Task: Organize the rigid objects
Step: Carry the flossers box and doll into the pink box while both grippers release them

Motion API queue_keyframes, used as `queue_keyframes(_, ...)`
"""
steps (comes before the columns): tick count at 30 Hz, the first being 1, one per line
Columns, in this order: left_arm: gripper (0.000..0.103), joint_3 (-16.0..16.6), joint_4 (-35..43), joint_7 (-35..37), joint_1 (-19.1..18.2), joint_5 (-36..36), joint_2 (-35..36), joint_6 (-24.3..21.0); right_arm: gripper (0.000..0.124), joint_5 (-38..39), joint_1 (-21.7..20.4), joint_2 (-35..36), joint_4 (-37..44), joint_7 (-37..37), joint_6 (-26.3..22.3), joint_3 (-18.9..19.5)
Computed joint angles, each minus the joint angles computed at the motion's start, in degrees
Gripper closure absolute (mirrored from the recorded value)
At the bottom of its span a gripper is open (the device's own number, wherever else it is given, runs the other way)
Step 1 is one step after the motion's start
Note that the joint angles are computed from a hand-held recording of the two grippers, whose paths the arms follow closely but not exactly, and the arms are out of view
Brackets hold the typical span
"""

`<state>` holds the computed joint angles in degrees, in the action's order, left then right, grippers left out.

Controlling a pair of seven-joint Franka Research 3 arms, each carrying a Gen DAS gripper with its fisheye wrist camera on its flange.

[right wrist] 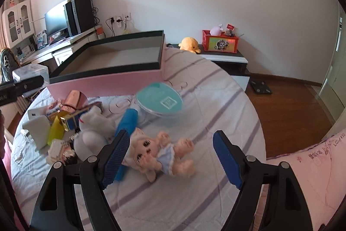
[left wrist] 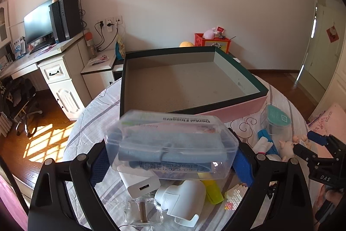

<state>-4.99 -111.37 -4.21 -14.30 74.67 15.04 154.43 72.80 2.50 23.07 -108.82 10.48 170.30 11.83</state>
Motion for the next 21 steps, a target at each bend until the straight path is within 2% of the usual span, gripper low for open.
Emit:
queue_keyframes(1, 0.009, -0.04, -0.18, -0.26, -0.1, 0.06, -0.15, -0.07, 0.042, 0.43, -0.92, 0.0, 0.14, 1.18, -2.63, -0.06)
queue_keyframes(5, 0.009, -0.25, -0.69, -0.9, -0.23, 0.73, -0.52, 0.15, 0.04, 0.54, -1.56, 1.1, 1.7, 3.82, -6.43, -0.8)
queue_keyframes(9, 0.009, -0.63, -0.64, 0.8, -0.27, -1.85, 0.47, -0.36, 0.04, -1.77, -2.75, 2.51, 3.3, 10.17, -15.92, -2.25)
queue_keyframes(10, 0.009, -0.56, -0.95, 0.6, -0.38, -2.11, 0.46, -0.33, 0.04, -1.82, -2.78, 2.78, 3.43, 10.63, -16.7, -2.31)
queue_keyframes(14, 0.009, -0.24, -3.36, -3.25, -1.2, 1.97, -1.46, -1.54, 0.044, -1.86, -2.43, 3.21, 3.83, 8.07, -16.76, -2.11)
queue_keyframes(19, 0.009, -1.07, -7.09, -5.82, 0.36, 1.77, -3.68, -0.63, 0.046, 1.31, -2.0, 1.7, 2.02, 2.15, -13.84, -1.22)
queue_keyframes(20, 0.009, -1.16, -7.7, -6.12, 0.7, 1.64, -3.92, -0.34, 0.06, 2.67, -2.25, 1.33, 1.72, -0.12, -13.99, -0.96)
queue_keyframes(21, 0.009, -1.24, -8.12, -6.4, 1.1, 1.4, -3.99, 0.35, 0.06, 4.35, -1.96, 0.89, 1.23, -2.0, -12.78, -0.83)
